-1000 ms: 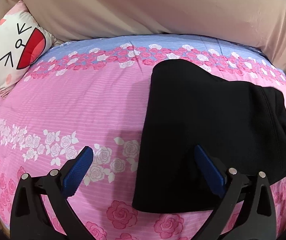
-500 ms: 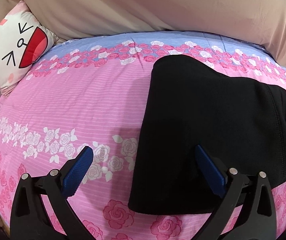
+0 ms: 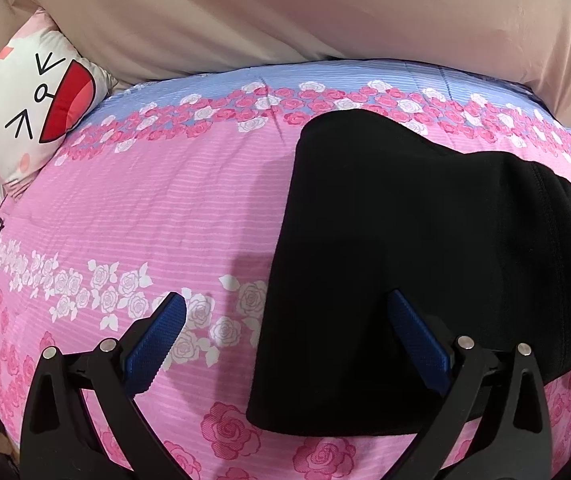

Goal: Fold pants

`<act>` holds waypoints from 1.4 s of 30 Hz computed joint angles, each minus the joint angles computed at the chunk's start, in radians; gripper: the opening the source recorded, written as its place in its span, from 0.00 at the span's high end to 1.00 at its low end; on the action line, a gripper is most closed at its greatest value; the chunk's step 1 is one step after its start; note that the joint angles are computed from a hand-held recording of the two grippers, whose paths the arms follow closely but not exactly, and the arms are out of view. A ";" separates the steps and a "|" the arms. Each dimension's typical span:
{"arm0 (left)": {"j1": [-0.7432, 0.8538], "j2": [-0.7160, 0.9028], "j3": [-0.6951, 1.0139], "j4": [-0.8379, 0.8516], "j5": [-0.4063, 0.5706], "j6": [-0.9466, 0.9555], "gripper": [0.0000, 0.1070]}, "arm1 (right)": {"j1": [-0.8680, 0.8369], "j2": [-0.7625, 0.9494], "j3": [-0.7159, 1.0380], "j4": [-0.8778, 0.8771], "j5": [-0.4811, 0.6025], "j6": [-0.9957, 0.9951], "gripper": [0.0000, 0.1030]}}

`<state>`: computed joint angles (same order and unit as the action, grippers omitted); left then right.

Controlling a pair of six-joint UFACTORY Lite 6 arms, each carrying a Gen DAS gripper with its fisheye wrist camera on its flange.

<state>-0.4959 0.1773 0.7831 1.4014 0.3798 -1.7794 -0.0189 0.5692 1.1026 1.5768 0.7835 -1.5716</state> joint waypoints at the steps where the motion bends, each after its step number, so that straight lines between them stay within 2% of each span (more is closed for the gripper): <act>1: 0.000 0.002 0.006 -0.010 -0.002 0.012 0.08 | 0.016 0.018 0.032 -0.026 -0.009 0.037 0.84; 2: 0.001 -0.001 0.013 -0.030 -0.006 0.035 0.08 | 0.020 0.013 0.042 -0.032 0.007 0.066 0.91; 5: 0.006 -0.073 0.008 -0.111 -0.040 0.131 0.08 | -0.054 -0.169 -0.056 -0.012 0.087 0.060 0.92; 7: -0.005 -0.123 -0.009 -0.097 -0.042 0.113 0.08 | -0.111 -0.257 -0.110 -0.026 0.068 0.045 0.92; 8: -0.012 -0.129 -0.012 -0.076 -0.045 0.088 0.08 | -0.137 -0.251 -0.114 -0.039 0.001 0.021 0.91; 10: -0.029 -0.055 0.023 -0.015 -0.063 0.029 0.08 | -0.162 -0.115 -0.069 -0.073 -0.084 0.041 0.78; 11: -0.035 0.016 0.060 0.006 -0.074 0.008 0.08 | -0.196 -0.068 -0.071 -0.049 -0.063 0.083 0.87; 12: -0.044 0.088 0.105 -0.016 -0.070 0.026 0.08 | -0.232 -0.064 -0.082 -0.038 -0.001 0.084 0.85; 13: -0.052 0.128 0.127 -0.016 -0.056 0.012 0.08 | -0.271 -0.101 -0.129 -0.026 0.038 0.055 0.82; 16: -0.061 0.094 0.103 0.036 -0.045 -0.049 0.08 | -0.339 -0.334 -0.333 0.038 0.030 -0.082 0.66; 17: -0.062 0.084 0.099 0.039 -0.044 -0.043 0.08 | -0.378 -0.366 -0.371 0.028 0.089 -0.075 0.50; 18: -0.060 0.083 0.099 0.038 -0.047 -0.037 0.08 | -0.403 -0.375 -0.391 0.030 0.130 -0.079 0.44; 19: -0.056 0.089 0.104 0.030 -0.054 -0.027 0.08 | -0.405 -0.378 -0.402 0.019 0.165 -0.073 0.44; 21: -0.055 0.090 0.105 0.018 -0.060 -0.024 0.08 | -0.345 -0.366 -0.397 0.025 0.163 -0.054 0.42; 23: -0.064 0.086 0.100 0.025 -0.052 -0.034 0.08 | -0.247 -0.356 -0.401 0.084 0.053 -0.077 0.38; 24: -0.072 0.089 0.099 0.031 -0.042 -0.037 0.08 | -0.182 -0.368 -0.406 0.119 -0.052 -0.083 0.51; 25: -0.078 0.085 0.094 0.035 -0.035 -0.038 0.08 | -0.130 -0.382 -0.421 0.153 -0.134 -0.110 0.68; 26: -0.086 0.082 0.093 0.023 -0.021 -0.021 0.08 | -0.104 -0.437 -0.454 0.175 -0.175 -0.118 0.75; 27: -0.087 0.072 0.091 0.006 -0.015 0.001 0.08 | -0.101 -0.529 -0.504 0.182 -0.174 -0.106 0.88; 29: -0.085 0.017 0.055 0.027 -0.021 -0.011 0.08 | -0.168 -0.695 -0.588 0.125 -0.097 -0.075 0.93; 31: -0.078 -0.002 0.034 0.064 -0.016 -0.037 0.08 | -0.200 -0.693 -0.608 0.118 -0.135 -0.142 0.93; 32: -0.068 0.011 0.033 0.099 -0.030 -0.067 0.08 | -0.171 -0.629 -0.602 0.176 -0.217 -0.204 0.91; 33: -0.055 0.054 0.053 0.097 -0.048 -0.066 0.08 | -0.157 -0.567 -0.608 0.253 -0.266 -0.238 0.80; 34: -0.039 0.083 0.065 0.096 -0.076 -0.069 0.08 | -0.165 -0.546 -0.623 0.303 -0.273 -0.231 0.80; 36: -0.015 0.053 0.041 0.113 -0.117 -0.107 0.08 | -0.206 -0.631 -0.667 0.302 -0.199 -0.199 0.76; 38: -0.021 -0.007 0.009 0.080 -0.100 -0.069 0.08 | -0.157 -0.816 -0.696 0.331 -0.238 -0.216 0.74; 40: -0.041 -0.032 -0.006 0.112 -0.050 -0.099 0.08 | -0.044 -0.851 -0.614 0.276 -0.301 -0.118 0.74; 42: -0.056 0.014 0.023 0.101 -0.009 -0.078 0.08 | 0.080 -0.719 -0.469 0.262 -0.333 -0.069 0.74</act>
